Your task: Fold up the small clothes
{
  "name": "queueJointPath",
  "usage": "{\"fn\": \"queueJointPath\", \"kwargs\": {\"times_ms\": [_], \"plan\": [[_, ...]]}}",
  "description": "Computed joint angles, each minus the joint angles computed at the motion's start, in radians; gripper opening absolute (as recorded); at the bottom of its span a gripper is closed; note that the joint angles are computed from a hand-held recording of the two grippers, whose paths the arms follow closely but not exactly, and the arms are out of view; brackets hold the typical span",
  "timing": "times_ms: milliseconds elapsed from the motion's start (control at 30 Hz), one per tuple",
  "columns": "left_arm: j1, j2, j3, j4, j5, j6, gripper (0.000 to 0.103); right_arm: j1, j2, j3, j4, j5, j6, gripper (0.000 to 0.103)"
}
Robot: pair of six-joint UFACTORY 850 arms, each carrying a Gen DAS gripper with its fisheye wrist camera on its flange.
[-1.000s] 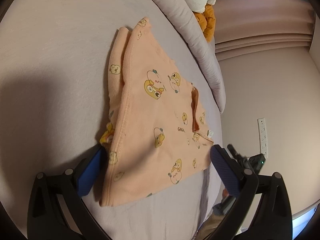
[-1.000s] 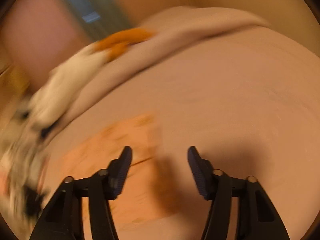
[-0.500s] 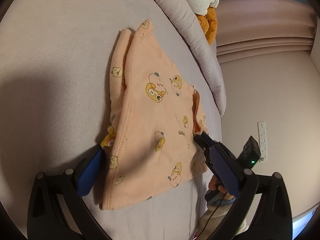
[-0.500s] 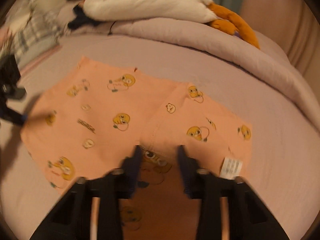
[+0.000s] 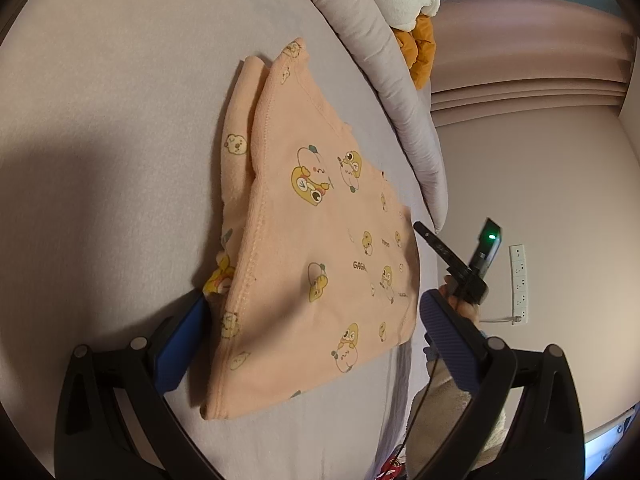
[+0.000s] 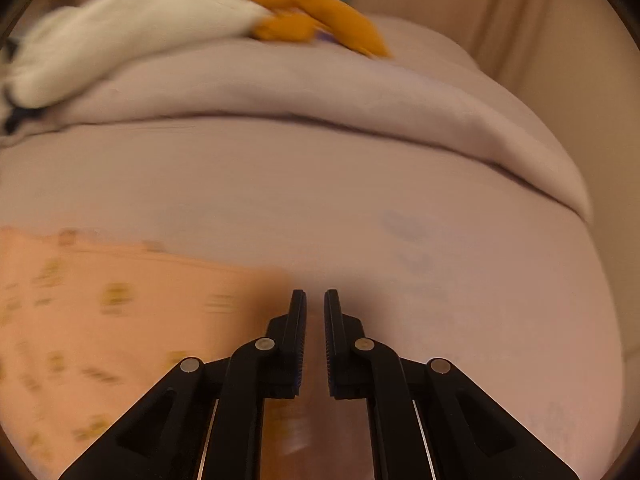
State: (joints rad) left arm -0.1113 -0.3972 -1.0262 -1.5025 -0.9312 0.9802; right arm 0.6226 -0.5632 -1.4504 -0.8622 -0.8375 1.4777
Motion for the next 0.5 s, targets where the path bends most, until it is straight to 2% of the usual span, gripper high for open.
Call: {"fn": "queueJointPath", "kwargs": {"times_ms": [33,133,200,267,300,367,433,500], "plan": [[-0.001,0.0,-0.001,0.002,0.001,-0.003,0.102,0.003,0.014,0.019,-0.011,0.008,0.042,0.005],[-0.002,-0.005,-0.01,0.014,0.001,-0.011,0.102,0.029,0.084,0.103,-0.09,0.173,0.141,0.006],[-0.003,-0.01,-0.016,0.013,0.001,-0.014,0.102,0.068,0.106,0.13,-0.141,0.225,0.164,0.006],[-0.002,-0.017,-0.022,0.005,-0.002,-0.015,0.102,0.084,0.112,0.153,-0.096,0.327,0.126,0.007],[0.0,-0.019,-0.023,-0.001,-0.006,-0.018,0.102,0.087,0.102,0.153,-0.063,0.334,0.098,0.007],[0.004,-0.027,-0.028,-0.009,-0.021,-0.022,0.102,0.091,0.075,0.151,-0.016,0.293,0.072,0.007],[0.01,-0.038,-0.038,-0.007,-0.041,-0.029,0.102,0.084,0.099,0.182,-0.049,0.331,0.173,0.007],[0.016,-0.058,-0.06,-0.006,-0.064,-0.04,0.102,0.095,0.111,0.17,-0.05,0.3,0.201,0.008]]}}
